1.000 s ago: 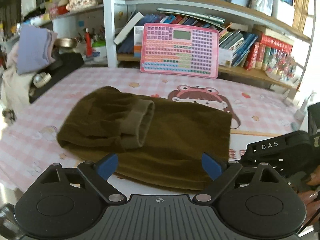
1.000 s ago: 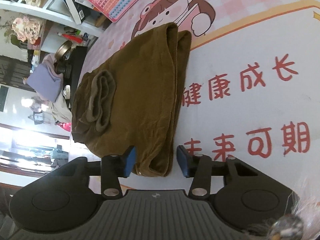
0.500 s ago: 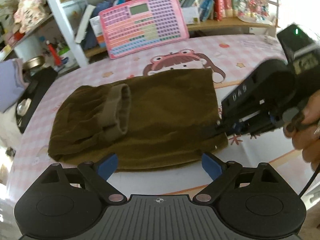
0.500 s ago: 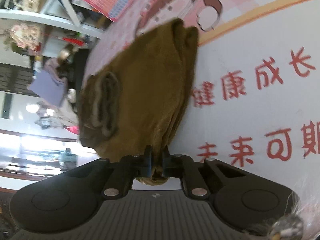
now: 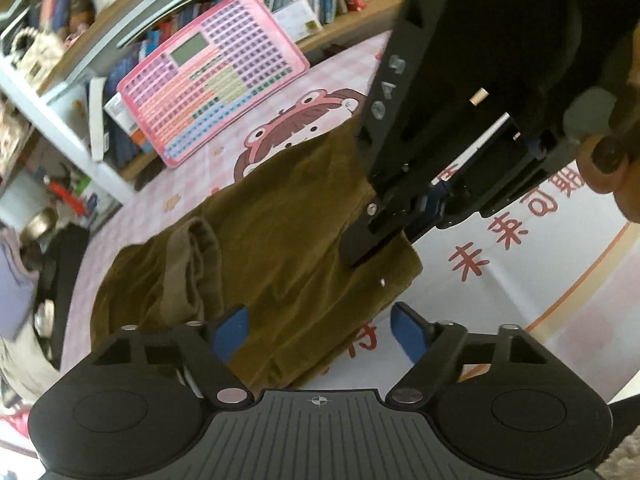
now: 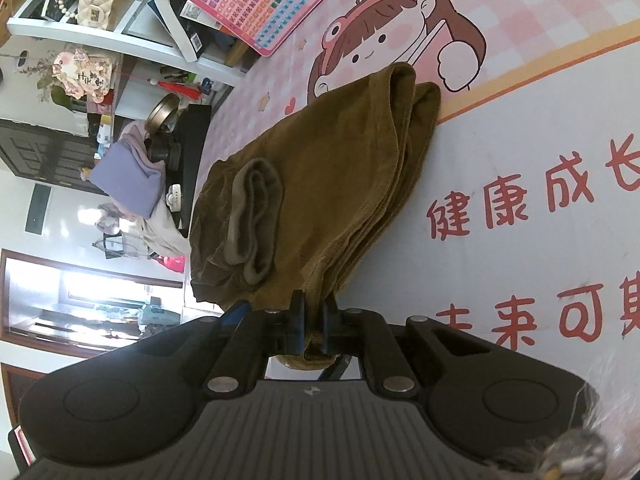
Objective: Fold clothes
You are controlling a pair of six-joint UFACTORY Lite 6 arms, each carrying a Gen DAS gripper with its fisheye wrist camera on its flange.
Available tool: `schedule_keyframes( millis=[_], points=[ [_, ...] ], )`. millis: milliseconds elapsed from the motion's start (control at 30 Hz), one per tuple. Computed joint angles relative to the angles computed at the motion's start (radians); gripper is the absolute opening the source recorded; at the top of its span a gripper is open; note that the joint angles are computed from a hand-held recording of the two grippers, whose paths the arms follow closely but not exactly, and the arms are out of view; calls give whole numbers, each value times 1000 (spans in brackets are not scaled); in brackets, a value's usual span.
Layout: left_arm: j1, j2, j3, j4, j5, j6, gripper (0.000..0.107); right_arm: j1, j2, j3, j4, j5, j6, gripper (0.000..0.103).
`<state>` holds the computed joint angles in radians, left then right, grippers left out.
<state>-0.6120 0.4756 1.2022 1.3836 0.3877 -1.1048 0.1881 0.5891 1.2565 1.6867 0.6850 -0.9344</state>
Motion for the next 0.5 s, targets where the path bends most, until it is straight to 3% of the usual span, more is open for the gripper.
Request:
schedule_keyframes(
  millis=[100,300,367,400,433,500],
  points=[
    [-11,19,19,14,1,19,67,-1,4,6,-6,3,3,8],
    [-13,59,59,-14,-19,96,29,-17,15,12,-9,29,-1,8],
    [-10,72,65,3,-20,87,16,-26,17,17,-20,34,4,14],
    [-7,70,64,11,-23,75,14,-30,18,18,-26,35,7,24],
    [-2,65,62,16,-28,61,12,-38,18,15,-28,32,7,45],
    [5,50,58,25,-37,36,10,-64,28,8,-9,42,-2,54]
  ],
)
